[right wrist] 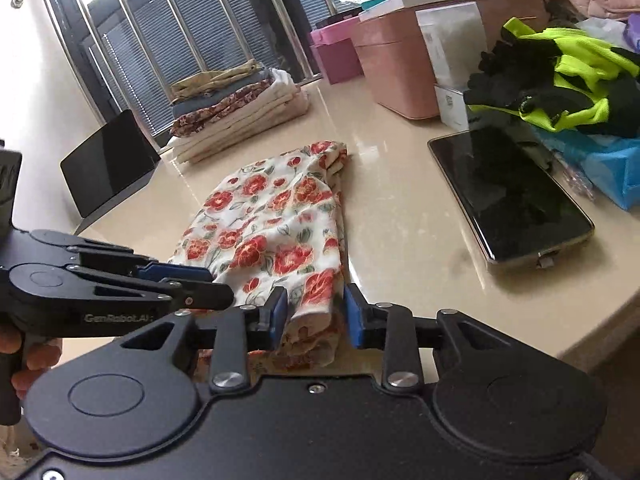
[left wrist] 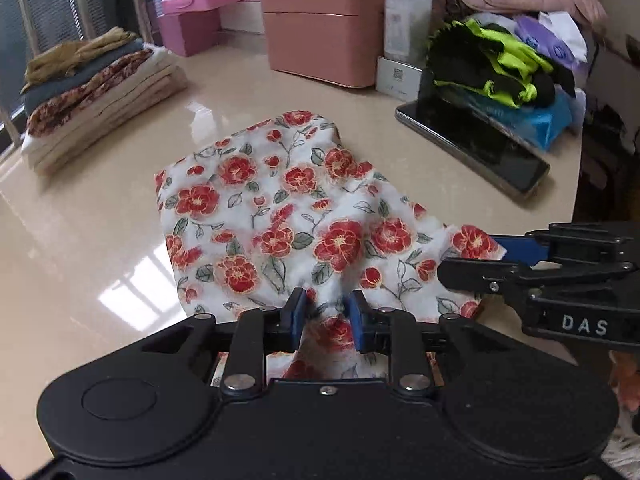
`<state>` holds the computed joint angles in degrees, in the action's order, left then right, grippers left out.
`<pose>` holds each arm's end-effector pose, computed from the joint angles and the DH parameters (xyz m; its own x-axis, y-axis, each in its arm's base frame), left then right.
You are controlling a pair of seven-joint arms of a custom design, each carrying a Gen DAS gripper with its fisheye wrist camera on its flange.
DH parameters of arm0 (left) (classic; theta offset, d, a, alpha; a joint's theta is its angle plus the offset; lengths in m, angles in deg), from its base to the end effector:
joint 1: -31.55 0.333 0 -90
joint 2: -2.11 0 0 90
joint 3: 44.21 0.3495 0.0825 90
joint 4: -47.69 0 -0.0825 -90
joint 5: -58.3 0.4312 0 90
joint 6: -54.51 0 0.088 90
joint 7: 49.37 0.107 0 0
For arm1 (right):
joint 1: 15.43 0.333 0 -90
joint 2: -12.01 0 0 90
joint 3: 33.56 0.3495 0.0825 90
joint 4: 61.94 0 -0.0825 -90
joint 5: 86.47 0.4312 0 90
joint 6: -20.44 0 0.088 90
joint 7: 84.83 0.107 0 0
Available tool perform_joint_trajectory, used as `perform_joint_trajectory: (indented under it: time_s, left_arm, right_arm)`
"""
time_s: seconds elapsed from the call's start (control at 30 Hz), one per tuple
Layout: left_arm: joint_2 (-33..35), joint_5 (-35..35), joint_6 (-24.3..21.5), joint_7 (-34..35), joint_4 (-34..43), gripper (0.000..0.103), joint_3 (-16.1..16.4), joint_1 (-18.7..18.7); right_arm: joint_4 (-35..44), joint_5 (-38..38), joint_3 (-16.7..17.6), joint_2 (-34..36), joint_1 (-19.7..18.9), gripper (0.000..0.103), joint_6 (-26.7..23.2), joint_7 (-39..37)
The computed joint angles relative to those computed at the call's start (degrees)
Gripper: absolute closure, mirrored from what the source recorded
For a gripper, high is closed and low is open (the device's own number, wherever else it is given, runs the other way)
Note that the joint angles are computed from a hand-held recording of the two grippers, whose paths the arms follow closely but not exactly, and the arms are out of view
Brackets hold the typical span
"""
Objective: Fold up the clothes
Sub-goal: 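Lift and fold the garment lengthwise with both grippers, then lower it, then open both grippers and release the folded floral garment on the table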
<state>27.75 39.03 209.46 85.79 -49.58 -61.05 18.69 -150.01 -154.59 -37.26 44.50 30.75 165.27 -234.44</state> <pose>0.6817 -0.3400 0.4125 -0.8188 -0.5721 -0.0470 -0.4322 0.6683 -0.6054 0.5709 0.5483 0.3687 -0.2576 -0.8958 -0.3623 -0.5208 0.4445 -0.7288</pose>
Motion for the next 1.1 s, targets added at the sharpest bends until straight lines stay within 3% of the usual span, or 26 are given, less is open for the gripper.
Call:
perform_joint_trajectory:
  time_s: [0.17, 0.33, 0.47, 0.6, 0.73, 0.77, 0.83, 0.9, 0.97, 1.0, 1.1]
  left_arm:
    - [-0.70, 1.27, -1.29, 1.04, -0.36, 0.075, 0.54, 0.02]
    - [-2.08, 2.89, -0.12, 0.98, -2.21, 0.074, 1.71, -0.15]
    - [-4.03, 7.20, 2.52, -1.50, -4.98, 0.074, 4.15, -1.24]
    - [-5.77, 12.87, 5.60, -4.76, -7.85, 0.074, 6.97, -2.20]
    - [-6.75, 19.18, 8.62, -11.08, -9.75, 0.074, 10.26, -3.54]
    - [-6.94, 19.17, 8.84, -11.92, -9.92, 0.073, 10.02, -3.02]
    - [-7.49, 17.98, 9.65, -12.59, -10.52, 0.067, 8.87, -1.45]
    - [-8.52, 11.50, 11.74, -8.34, -11.88, 0.056, 4.20, 2.94]
    - [-9.53, 2.97, 13.42, -1.39, -13.17, 0.042, -1.36, 7.51]
    - [-10.00, -1.56, 14.02, 2.32, -13.66, 0.037, -3.90, 9.48]
    - [-10.81, -8.32, 14.90, 8.24, -14.56, 0.037, -6.14, 10.07]
  right_arm:
    - [0.80, -0.06, 0.10, 0.57, 0.61, 0.078, 0.22, 0.49]
    - [1.10, -1.22, -0.50, 1.34, 0.48, 0.093, 6.28, 4.83]
    - [3.38, -1.44, -0.96, 3.31, 0.46, 0.093, 12.05, 5.38]
    - [8.90, 1.70, -1.16, 7.57, 0.27, 0.089, 18.62, 0.87]
    - [15.71, 2.77, -3.83, 12.44, 1.93, 0.087, 26.28, 1.29]
    - [16.55, 4.35, -2.82, 12.93, 1.51, 0.085, 26.37, -2.18]
    - [17.91, 7.20, -1.06, 13.68, 0.90, 0.071, 26.36, -8.57]
    - [15.38, 6.66, -3.94, 11.81, 3.11, 0.063, 26.60, -7.63]
    - [12.69, 5.92, -7.29, 9.90, 5.74, 0.063, 26.79, -6.17]
    - [10.26, 4.46, -10.67, 8.35, 8.25, 0.063, 26.88, -2.66]
    - [3.35, -2.33, -16.75, 3.63, 13.40, 0.060, 24.68, 9.37]
